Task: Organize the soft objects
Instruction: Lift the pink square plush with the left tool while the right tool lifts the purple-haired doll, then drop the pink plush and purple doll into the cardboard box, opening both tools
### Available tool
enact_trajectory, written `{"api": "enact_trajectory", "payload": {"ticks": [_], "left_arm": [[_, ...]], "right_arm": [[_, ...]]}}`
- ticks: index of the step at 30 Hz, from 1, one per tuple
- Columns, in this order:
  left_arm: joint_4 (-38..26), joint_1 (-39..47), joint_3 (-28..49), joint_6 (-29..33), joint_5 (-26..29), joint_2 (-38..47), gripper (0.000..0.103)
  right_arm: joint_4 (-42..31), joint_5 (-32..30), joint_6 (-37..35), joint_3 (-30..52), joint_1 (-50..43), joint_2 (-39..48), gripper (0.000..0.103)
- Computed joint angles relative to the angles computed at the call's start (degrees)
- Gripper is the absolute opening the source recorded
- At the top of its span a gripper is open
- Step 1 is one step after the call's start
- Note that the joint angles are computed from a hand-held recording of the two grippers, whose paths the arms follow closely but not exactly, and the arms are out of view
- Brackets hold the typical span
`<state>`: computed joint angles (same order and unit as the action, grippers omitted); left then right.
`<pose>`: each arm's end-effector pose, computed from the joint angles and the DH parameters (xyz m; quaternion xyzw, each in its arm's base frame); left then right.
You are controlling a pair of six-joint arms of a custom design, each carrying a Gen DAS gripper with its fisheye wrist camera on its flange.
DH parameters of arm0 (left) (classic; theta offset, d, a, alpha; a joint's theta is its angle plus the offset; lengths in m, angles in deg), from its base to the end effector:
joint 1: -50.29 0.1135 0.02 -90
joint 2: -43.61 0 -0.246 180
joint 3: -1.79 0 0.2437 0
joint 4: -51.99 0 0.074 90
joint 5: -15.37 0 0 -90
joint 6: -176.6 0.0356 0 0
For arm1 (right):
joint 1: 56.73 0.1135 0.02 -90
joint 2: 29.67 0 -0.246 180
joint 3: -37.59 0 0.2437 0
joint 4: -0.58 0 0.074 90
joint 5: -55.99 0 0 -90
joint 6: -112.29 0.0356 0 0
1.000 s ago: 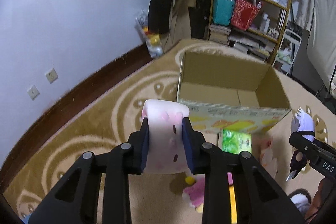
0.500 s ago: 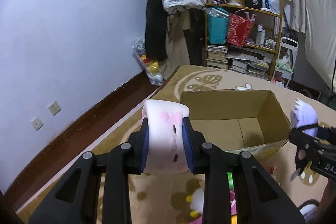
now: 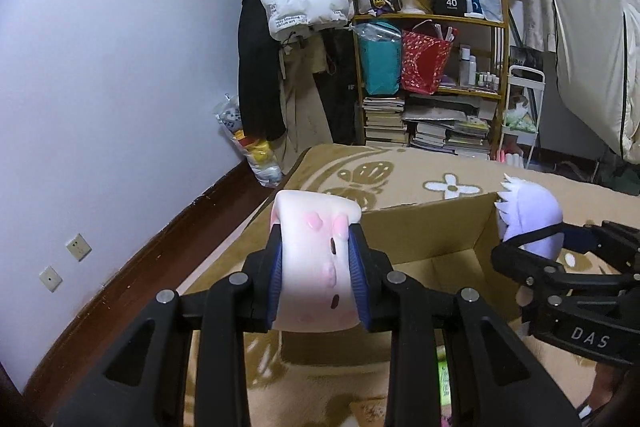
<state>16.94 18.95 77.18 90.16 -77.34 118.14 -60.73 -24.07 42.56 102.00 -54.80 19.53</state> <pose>0.2474 -0.1487 0.2927 0.2544 0.8461 -0.0920 0.4592 0.1702 -0.0004 0.2851 0.1792 0.9071 -0.0072 0.3809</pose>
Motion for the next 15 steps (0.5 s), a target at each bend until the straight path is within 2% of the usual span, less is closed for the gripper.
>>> {"api": "enact_trajectory", "payload": {"ticks": [10,14,15], "left_arm": [[0.8,-0.5,0.8,-0.8,1.7,6.5,0.033],[-0.7,-0.3,1.6,-1.6,2.4,8.6,0.041],[-1.1,0.1,1.8,-1.9,2.7,8.9,0.05]], "right_arm": [[5.9,-4.0,-0.8,-4.0,-3.7,2.2,0.069],[6.5,-3.6,-0.6,-5.0,-3.1,2.5,0.07],[6.3,-3.4,-0.3,-5.0,-3.0,2.6,0.07]]}}
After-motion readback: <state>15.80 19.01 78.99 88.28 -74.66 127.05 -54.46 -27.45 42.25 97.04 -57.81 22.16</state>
